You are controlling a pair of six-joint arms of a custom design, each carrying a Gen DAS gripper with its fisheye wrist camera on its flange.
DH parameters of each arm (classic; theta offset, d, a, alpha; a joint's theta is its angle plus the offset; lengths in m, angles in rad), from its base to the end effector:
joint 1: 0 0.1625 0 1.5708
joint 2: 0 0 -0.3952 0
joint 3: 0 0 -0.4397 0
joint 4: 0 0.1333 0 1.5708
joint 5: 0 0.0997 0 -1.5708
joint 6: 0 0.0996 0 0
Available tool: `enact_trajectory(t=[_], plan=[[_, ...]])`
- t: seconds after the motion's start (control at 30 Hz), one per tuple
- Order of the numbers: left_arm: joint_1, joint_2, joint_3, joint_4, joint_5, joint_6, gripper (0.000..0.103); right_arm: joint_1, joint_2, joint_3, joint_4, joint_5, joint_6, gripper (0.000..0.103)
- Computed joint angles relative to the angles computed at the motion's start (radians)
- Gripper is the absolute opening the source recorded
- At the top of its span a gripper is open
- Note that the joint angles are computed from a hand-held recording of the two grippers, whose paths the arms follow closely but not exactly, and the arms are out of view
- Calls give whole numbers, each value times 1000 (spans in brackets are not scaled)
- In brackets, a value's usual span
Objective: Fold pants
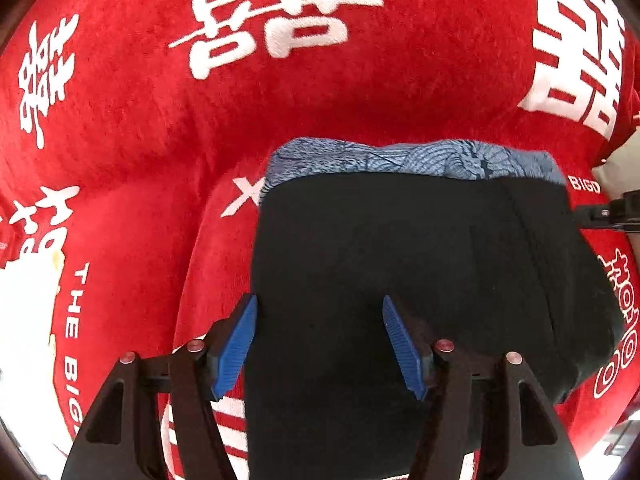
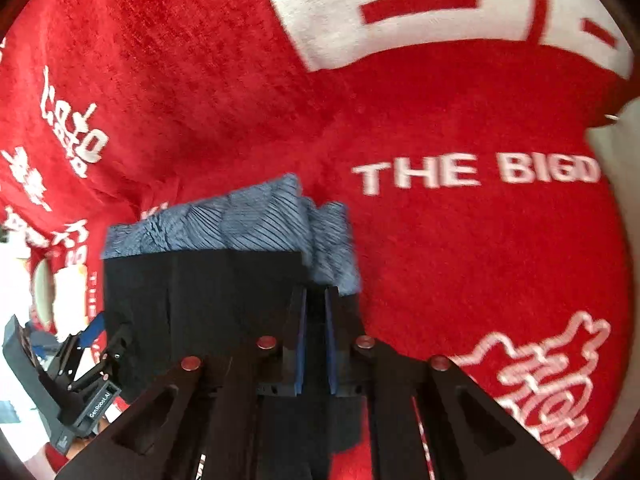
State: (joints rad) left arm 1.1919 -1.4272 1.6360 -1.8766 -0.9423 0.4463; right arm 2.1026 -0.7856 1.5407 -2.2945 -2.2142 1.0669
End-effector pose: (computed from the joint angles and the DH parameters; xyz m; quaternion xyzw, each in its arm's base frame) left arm -0.0414 -0.6226 0.3920 0.3672 0.8762 -0.0357 0.3101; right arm 0.4167 -0.5632 0.0579 -0.2460 -0.9161 0.2163 0.2311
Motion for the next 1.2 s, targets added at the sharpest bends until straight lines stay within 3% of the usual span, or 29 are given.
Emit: enact_trajectory(t=[0.07, 0.23, 0.33, 0.47, 0.57, 0.63, 0.77, 0.83, 1.2], plan=[[8, 10, -20, 25, -15, -20, 64, 30, 4, -25, 46, -29, 36, 10], [11, 7, -17, 20, -11, -1, 64, 102, 45, -80, 46, -50, -9, 19], [6, 12, -24, 34, -7, -17, 64, 102, 86, -117, 57, -38, -33, 30], [6, 7, -24, 50, -15, -21, 64, 86, 128, -155, 197, -37, 47, 36], [9, 14, -19, 30, -10, -7, 69, 90, 124, -110, 147, -66, 27, 37], [12, 19, -25, 49, -17, -26, 76, 96, 129, -117, 168, -79, 27, 37], [8, 18, -21, 59, -5, -43, 78, 95, 176, -176, 197, -91, 35, 38], [9, 24, -34, 87, -10, -64, 88, 96, 177, -174, 189, -98, 31, 38], [5, 44, -68, 172, 15, -120, 91, 127, 181, -177, 239, -125, 101, 38]])
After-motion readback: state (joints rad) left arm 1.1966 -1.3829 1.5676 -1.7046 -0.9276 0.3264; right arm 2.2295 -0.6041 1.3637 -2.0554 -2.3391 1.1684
